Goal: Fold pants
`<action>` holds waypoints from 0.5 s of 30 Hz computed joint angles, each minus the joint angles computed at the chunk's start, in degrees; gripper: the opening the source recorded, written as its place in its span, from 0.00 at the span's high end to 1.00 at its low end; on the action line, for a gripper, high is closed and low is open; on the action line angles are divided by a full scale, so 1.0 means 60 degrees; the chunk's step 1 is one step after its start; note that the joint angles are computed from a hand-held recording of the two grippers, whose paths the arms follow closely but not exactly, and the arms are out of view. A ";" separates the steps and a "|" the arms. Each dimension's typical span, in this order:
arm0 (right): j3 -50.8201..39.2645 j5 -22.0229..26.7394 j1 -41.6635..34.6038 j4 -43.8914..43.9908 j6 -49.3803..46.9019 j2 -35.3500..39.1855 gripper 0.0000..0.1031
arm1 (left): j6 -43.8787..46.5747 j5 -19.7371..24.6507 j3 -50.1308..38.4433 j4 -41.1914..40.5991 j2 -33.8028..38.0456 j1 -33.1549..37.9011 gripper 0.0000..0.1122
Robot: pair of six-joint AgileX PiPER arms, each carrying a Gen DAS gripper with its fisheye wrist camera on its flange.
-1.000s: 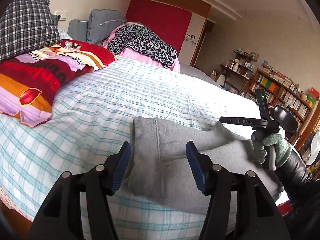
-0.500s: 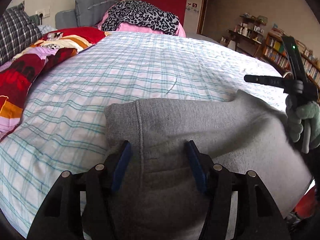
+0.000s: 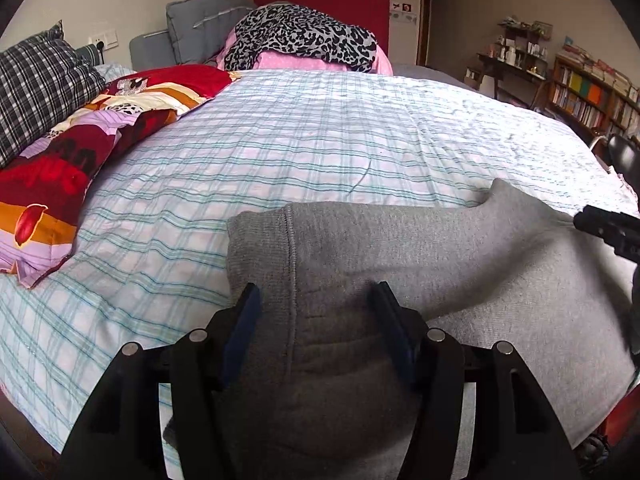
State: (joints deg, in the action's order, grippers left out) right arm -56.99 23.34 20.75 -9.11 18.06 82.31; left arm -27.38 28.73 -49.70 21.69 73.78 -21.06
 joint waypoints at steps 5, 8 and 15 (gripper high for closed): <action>0.2073 0.0257 -0.0410 -0.0901 0.0893 -0.1880 0.43 | -0.0704 0.0290 -0.0180 0.0638 -0.0196 -0.1281 0.47; 0.3136 0.0404 -0.1093 -0.0221 0.0047 -0.2993 0.43 | -0.1056 0.0395 -0.0387 0.0929 0.0007 -0.1978 0.45; 0.5027 0.0337 -0.2087 0.1199 -0.2003 -0.5309 0.43 | -0.2054 0.0704 -0.0806 0.1568 0.1198 -0.2759 0.43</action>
State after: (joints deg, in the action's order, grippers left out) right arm -26.83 25.37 8.22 -1.92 6.04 50.45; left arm -39.71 32.95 -54.54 31.10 80.97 -37.61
